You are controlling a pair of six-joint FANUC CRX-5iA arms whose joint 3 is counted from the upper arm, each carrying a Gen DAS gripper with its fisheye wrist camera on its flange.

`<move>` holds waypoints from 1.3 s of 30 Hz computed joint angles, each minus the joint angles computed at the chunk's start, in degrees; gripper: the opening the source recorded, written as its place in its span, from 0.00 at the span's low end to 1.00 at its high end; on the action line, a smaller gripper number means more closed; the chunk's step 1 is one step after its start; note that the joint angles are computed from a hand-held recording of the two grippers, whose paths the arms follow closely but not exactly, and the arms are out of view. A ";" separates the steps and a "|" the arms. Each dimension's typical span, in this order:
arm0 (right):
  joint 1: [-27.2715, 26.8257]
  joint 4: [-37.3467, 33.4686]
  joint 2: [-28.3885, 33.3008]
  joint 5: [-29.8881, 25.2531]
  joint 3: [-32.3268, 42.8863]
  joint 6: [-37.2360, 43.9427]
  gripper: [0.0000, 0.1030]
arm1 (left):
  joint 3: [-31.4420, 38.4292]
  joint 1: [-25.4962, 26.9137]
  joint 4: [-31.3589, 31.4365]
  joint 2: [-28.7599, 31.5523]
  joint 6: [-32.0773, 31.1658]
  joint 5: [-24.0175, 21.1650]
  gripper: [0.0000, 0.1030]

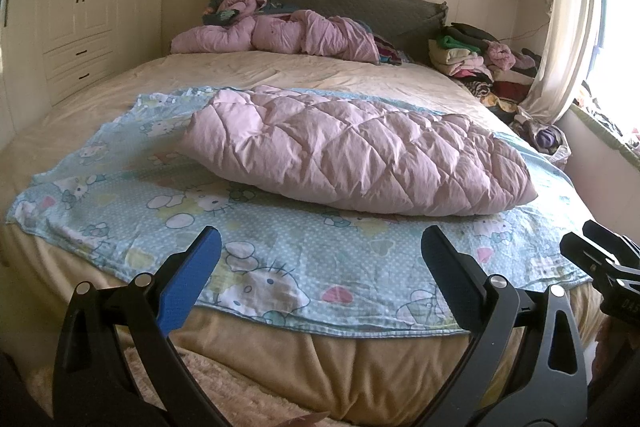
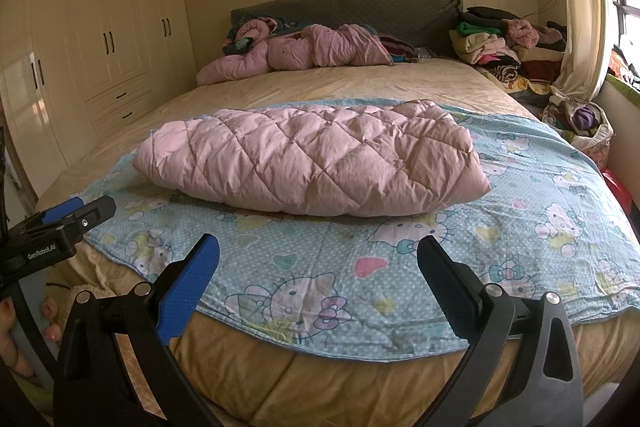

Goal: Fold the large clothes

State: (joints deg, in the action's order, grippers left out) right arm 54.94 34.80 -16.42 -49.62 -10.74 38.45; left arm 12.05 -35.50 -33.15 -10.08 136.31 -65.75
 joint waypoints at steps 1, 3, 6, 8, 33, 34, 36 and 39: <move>0.04 -0.04 0.05 -0.08 0.05 0.04 0.96 | 0.01 -0.03 -0.07 -0.01 0.02 -0.08 0.91; 0.07 0.11 0.01 -0.09 -0.01 -0.15 0.96 | -0.03 -0.05 -0.09 -0.04 0.06 0.02 0.91; 0.09 0.15 -0.02 -0.01 -0.10 -0.19 0.96 | 0.04 -0.13 -0.24 0.03 0.08 -0.16 0.91; 0.05 -0.09 0.01 -0.08 -0.01 0.03 0.96 | 0.02 -0.02 -0.25 -0.08 0.00 -0.32 0.91; 1.10 0.07 0.58 -0.76 -0.44 -2.34 0.96 | -1.19 2.47 1.08 -0.79 -1.51 -1.53 0.91; 1.11 0.22 0.54 -0.78 -0.65 -2.94 0.96 | -1.27 2.60 1.17 -0.85 -1.67 -1.51 0.91; 1.11 0.51 0.80 -0.99 -0.75 -4.21 0.96 | -1.82 3.51 1.46 -1.35 -2.67 -1.77 0.91; 0.91 0.87 1.11 -2.15 -1.14 -7.91 0.96 | -2.73 4.95 2.41 -2.07 -3.58 -1.99 0.91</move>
